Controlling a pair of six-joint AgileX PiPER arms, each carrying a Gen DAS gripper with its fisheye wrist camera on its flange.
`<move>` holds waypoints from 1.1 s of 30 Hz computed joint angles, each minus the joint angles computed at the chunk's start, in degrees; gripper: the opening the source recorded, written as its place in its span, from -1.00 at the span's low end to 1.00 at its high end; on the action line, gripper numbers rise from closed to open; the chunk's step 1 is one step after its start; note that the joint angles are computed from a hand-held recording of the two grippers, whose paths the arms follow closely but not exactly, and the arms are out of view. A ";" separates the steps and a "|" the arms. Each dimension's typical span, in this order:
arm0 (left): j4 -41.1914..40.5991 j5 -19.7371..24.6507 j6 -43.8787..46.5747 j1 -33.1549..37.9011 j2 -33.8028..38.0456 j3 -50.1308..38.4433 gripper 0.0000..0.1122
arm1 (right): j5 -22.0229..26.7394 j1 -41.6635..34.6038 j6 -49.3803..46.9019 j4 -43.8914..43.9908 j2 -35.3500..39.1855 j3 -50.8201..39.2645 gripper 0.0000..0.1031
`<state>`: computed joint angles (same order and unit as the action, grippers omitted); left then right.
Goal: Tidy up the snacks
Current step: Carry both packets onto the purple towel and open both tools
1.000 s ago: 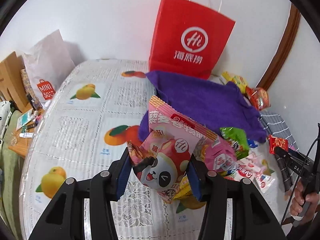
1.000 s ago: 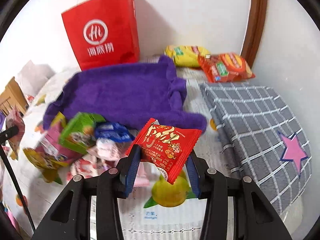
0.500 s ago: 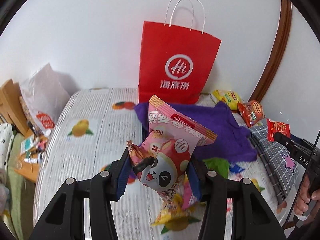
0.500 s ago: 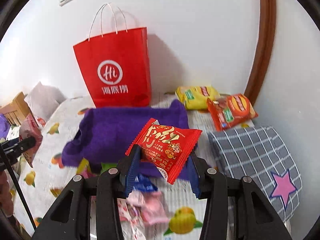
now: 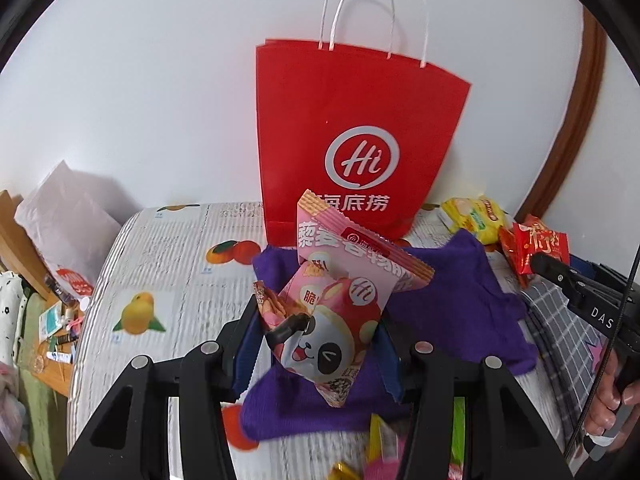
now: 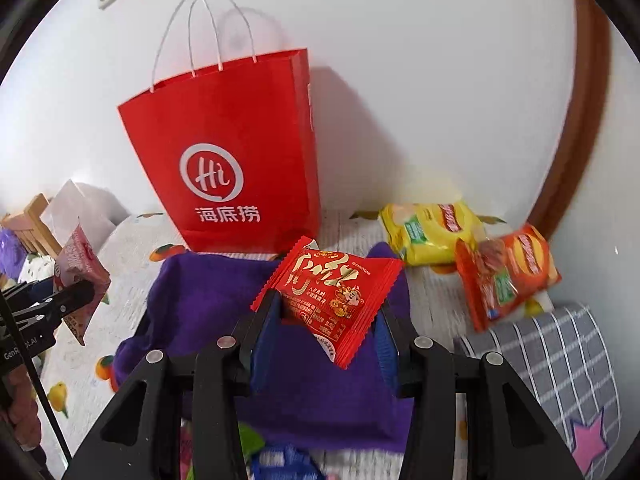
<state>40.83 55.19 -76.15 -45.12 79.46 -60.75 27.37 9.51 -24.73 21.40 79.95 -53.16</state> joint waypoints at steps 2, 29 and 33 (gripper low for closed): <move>-0.69 -2.80 1.24 2.58 2.16 -0.14 -0.14 | -1.09 1.26 1.64 -2.22 3.84 -2.07 -0.13; -17.08 -21.63 16.52 17.55 19.37 -2.12 -0.13 | 8.41 0.31 -1.29 -3.30 31.31 -19.44 -0.13; -17.07 -22.09 16.43 17.31 19.62 -2.10 -0.10 | 7.56 1.41 1.05 -6.71 31.32 -19.26 0.09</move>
